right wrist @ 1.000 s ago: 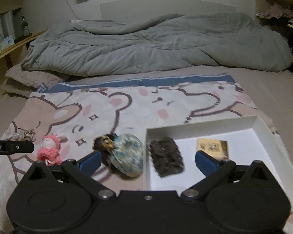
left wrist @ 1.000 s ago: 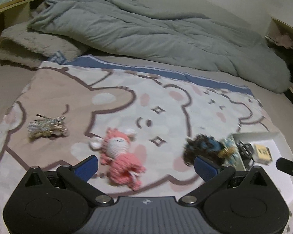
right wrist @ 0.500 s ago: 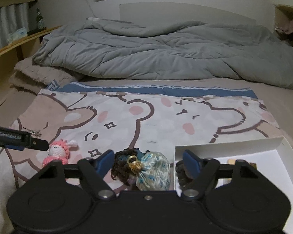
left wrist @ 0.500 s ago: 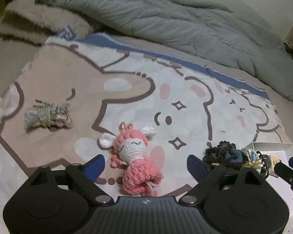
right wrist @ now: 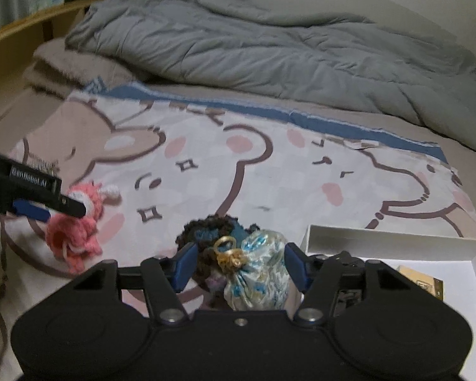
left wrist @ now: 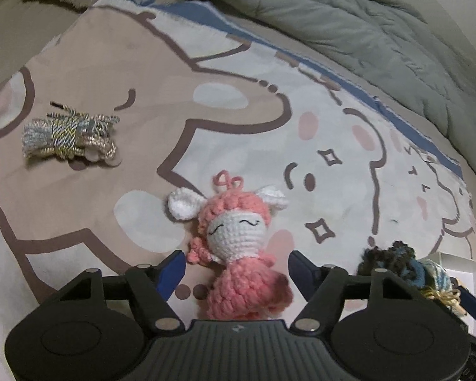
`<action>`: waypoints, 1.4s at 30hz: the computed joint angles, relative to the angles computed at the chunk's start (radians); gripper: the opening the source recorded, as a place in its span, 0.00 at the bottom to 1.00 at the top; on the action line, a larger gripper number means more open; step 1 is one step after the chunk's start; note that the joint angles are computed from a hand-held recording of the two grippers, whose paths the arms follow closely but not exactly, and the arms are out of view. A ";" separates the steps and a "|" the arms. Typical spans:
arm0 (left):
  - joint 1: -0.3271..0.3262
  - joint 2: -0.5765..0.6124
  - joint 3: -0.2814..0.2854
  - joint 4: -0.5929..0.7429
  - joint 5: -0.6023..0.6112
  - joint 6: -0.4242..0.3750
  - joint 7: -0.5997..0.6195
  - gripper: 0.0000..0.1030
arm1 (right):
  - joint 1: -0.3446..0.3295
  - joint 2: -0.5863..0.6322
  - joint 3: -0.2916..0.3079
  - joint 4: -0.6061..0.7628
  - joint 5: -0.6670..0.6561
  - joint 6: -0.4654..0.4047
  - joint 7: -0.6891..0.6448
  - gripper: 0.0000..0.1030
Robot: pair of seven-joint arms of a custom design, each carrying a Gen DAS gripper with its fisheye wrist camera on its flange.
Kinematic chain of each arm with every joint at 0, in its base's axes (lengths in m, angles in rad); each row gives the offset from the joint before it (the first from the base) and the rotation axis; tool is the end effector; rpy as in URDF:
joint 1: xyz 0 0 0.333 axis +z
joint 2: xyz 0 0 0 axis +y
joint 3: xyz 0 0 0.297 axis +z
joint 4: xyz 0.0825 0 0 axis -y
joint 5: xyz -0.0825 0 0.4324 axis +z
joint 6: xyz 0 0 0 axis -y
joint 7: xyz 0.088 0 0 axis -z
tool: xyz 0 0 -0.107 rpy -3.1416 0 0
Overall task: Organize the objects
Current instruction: 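Grasp the pink crocheted doll with the left tool while the right tool grasps the floral pouch, then carry the doll and floral pouch into the white box and release both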
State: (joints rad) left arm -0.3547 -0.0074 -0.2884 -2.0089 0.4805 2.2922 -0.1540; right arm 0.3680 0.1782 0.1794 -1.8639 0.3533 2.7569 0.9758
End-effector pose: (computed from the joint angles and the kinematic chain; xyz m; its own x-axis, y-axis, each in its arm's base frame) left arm 0.5051 -0.3660 0.4499 0.6570 -0.7000 0.2799 -0.5920 -0.7089 -0.3834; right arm 0.6011 0.3425 0.4639 0.7349 -0.6760 0.0540 -0.4665 -0.5618 -0.6832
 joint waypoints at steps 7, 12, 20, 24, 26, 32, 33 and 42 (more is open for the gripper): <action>0.006 0.016 0.007 -0.015 -0.023 0.052 0.004 0.62 | 0.008 0.032 -0.008 0.026 -0.080 -0.033 -0.005 0.47; 0.004 0.031 0.012 -0.022 -0.048 0.105 0.016 0.52 | 0.010 0.051 -0.013 0.046 -0.110 -0.056 0.029 0.36; -0.016 0.035 0.007 0.019 0.023 0.046 0.033 0.45 | -0.005 0.035 -0.002 0.032 -0.078 -0.042 0.024 0.30; -0.026 0.021 -0.002 0.033 0.063 0.027 0.041 0.45 | -0.024 0.004 0.013 0.013 0.015 -0.029 -0.028 0.30; -0.031 0.014 -0.007 0.039 0.085 0.018 0.041 0.45 | -0.032 -0.019 0.017 0.000 0.072 -0.027 -0.057 0.29; -0.047 -0.003 -0.025 0.063 0.140 -0.007 0.032 0.45 | -0.033 -0.090 0.004 -0.044 0.228 -0.015 -0.138 0.29; -0.049 -0.006 -0.028 0.067 0.147 -0.009 0.028 0.45 | -0.031 -0.101 -0.001 -0.051 0.248 -0.013 -0.147 0.29; -0.072 -0.009 -0.048 0.105 0.204 -0.014 0.001 0.45 | -0.011 -0.182 -0.049 -0.100 0.410 -0.030 -0.241 0.29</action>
